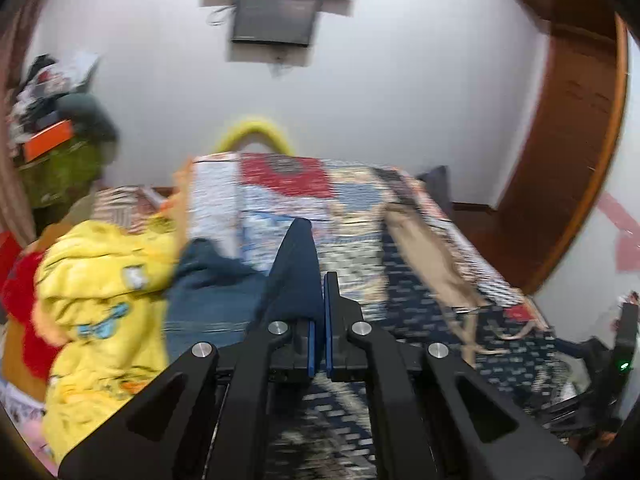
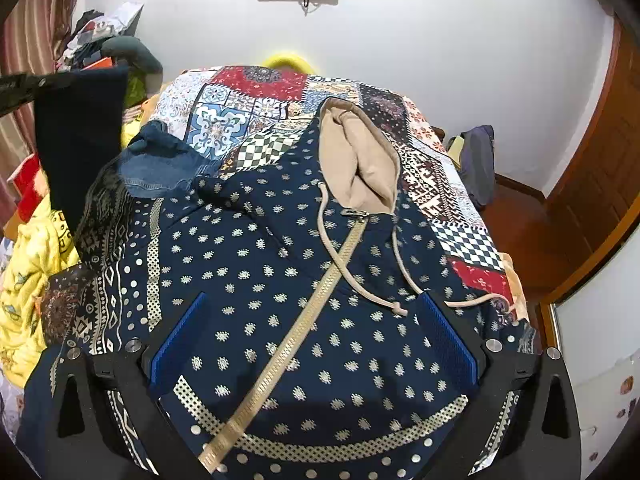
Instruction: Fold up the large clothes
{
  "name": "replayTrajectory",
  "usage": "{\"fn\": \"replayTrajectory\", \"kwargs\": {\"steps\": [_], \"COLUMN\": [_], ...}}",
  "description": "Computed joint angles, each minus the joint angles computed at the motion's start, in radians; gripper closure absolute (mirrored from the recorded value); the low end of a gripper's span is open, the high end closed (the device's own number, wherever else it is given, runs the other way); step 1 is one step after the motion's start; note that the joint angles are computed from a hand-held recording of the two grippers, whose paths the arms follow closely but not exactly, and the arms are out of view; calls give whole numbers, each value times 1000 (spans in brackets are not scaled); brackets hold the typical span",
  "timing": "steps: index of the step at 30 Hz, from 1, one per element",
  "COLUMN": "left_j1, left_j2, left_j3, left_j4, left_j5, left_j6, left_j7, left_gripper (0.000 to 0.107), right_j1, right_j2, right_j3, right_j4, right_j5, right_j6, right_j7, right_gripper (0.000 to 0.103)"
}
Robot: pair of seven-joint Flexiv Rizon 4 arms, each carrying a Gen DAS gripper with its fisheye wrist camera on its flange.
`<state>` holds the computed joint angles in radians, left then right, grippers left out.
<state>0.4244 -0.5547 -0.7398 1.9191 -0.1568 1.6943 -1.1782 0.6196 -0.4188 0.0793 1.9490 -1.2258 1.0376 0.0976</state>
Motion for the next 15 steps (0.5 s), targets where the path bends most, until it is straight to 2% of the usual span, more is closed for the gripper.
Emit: {"fn": "replayTrajectory", "kwargs": {"steps": [5,9,15], "left_j1": [-113,-231,-398], "left_j2": [-34,-58,-117], "left_j3": [16,74,181], "left_j4": [-45,-80,-132], "left_j5": [-12,-55,-117], "left_j6": [-54,-121,-270], "left_j7": [13,41,72], "left_gripper": [105,105,105], "right_j1": [-16,-39,-67], "right_j2": [32,59,97], "right_j3": [3,14,36], "right_j4": [47,92,156], "right_j5": [-26,-37,-15], "right_j6": [9,13,-7], "right_j7": [40,65,66], "right_gripper": [2,2,2]}}
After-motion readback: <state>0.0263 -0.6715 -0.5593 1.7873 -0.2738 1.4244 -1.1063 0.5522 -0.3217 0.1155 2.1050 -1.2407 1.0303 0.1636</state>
